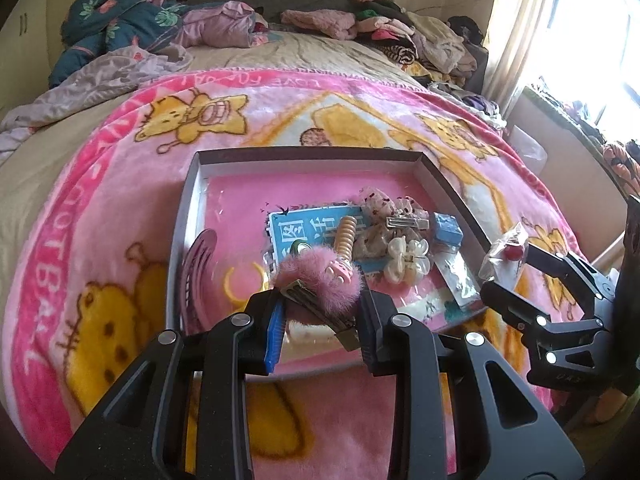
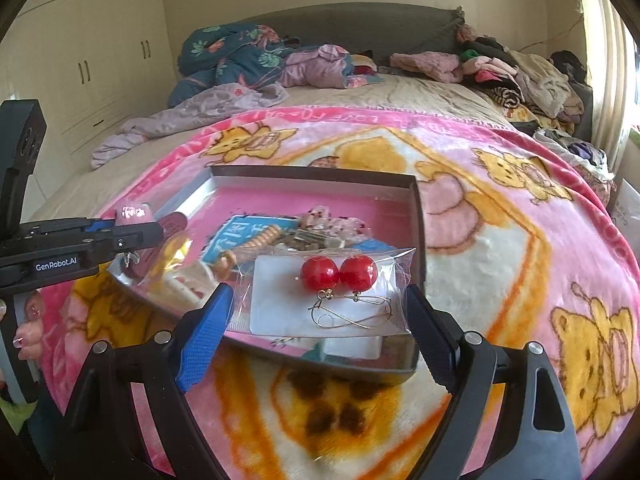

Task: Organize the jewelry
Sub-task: 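Carry the pompom clip and earring card into the box and open both tools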

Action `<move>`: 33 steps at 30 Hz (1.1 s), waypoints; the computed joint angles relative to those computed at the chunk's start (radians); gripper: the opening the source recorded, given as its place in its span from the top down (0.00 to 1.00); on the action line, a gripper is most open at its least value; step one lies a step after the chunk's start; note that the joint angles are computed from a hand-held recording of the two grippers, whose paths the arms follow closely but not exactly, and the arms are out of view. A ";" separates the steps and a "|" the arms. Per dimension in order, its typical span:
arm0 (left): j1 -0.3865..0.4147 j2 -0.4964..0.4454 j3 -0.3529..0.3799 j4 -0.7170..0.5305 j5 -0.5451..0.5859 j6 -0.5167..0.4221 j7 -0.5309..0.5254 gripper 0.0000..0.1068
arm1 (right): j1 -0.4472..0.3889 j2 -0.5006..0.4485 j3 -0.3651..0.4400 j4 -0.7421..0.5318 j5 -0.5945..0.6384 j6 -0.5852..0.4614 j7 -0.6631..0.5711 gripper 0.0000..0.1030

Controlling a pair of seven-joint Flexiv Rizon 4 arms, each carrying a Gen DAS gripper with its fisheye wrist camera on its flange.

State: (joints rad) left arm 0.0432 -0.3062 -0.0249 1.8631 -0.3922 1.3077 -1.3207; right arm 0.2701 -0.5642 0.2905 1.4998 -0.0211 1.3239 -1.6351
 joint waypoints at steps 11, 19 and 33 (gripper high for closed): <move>0.007 -0.082 0.006 -0.088 0.028 -0.024 -0.028 0.79 | 0.012 -0.068 -0.042 -0.078 -0.026 -0.034 0.057 0.19; 0.017 -0.135 0.001 -0.136 0.036 -0.040 -0.043 0.79 | 0.025 -0.103 -0.057 -0.116 -0.044 -0.047 0.083 0.19; 0.031 -0.147 -0.018 -0.132 0.020 -0.043 -0.024 0.61 | 0.048 -0.095 -0.082 -0.080 -0.103 -0.008 0.133 0.16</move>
